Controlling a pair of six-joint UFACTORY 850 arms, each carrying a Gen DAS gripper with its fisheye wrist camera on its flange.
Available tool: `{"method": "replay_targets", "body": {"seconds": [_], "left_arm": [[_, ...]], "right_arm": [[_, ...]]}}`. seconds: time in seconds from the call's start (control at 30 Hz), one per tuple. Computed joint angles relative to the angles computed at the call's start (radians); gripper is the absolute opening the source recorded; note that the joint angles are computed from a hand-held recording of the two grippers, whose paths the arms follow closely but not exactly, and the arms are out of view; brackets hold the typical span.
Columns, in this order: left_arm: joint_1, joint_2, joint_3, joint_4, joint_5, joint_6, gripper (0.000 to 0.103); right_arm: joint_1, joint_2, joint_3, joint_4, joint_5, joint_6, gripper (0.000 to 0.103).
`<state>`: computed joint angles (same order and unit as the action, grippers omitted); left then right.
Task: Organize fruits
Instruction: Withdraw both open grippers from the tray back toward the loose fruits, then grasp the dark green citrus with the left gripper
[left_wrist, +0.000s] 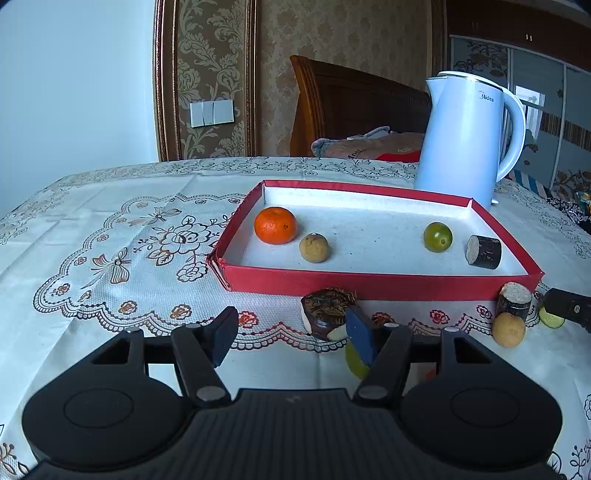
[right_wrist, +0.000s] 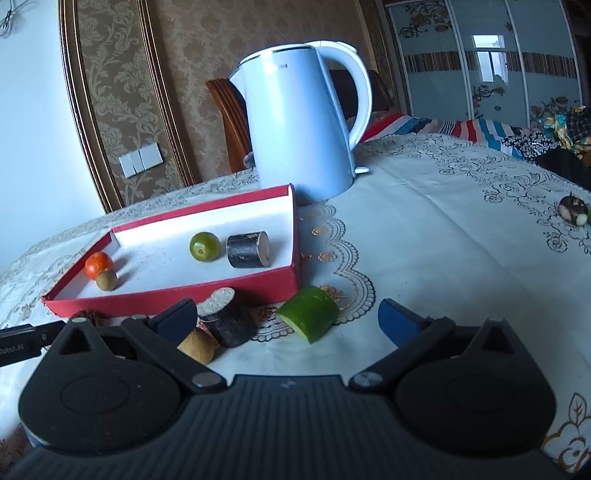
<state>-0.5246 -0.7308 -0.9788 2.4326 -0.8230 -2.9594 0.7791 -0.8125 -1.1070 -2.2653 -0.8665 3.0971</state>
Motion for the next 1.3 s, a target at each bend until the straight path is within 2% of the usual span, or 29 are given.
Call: {"method": "replay_targets", "body": {"seconds": [0.23,0.33,0.57,0.83,0.93,1.03,1.13,1.23,1.3], "left_arm": [[-0.004,-0.003,-0.006,-0.026,-0.001,0.018,0.064],[-0.007,0.0,0.001,-0.021,-0.015,0.011,0.07],[-0.009,0.01,0.021,0.012,-0.035,-0.026,0.071],[-0.008,0.013,0.023,0.063,-0.023,-0.051,0.071],[-0.006,0.008,0.015,0.076,-0.01,-0.059,0.077],[-0.01,0.003,0.007,0.067,-0.006,-0.052,0.078],[-0.01,0.009,0.02,0.092,-0.019,-0.076,0.078],[-0.011,0.014,0.035,0.105,-0.068,-0.116,0.078],[-0.009,0.012,0.028,0.104,-0.056,-0.113,0.078]], "right_arm": [[0.005,-0.001,0.002,0.007,-0.013,0.004,0.103],[0.005,-0.001,0.001,0.011,-0.01,-0.002,0.103],[0.007,-0.005,-0.008,0.025,-0.003,-0.023,0.103],[0.002,-0.005,-0.016,0.034,0.024,-0.038,0.103],[0.002,-0.007,-0.02,0.04,0.026,-0.045,0.103],[0.002,-0.007,-0.019,0.037,0.024,-0.042,0.103],[0.001,-0.005,-0.016,0.026,0.023,-0.031,0.103],[-0.001,-0.004,-0.012,0.013,0.023,-0.016,0.103],[-0.002,-0.004,-0.012,0.011,0.024,-0.014,0.103]]}}
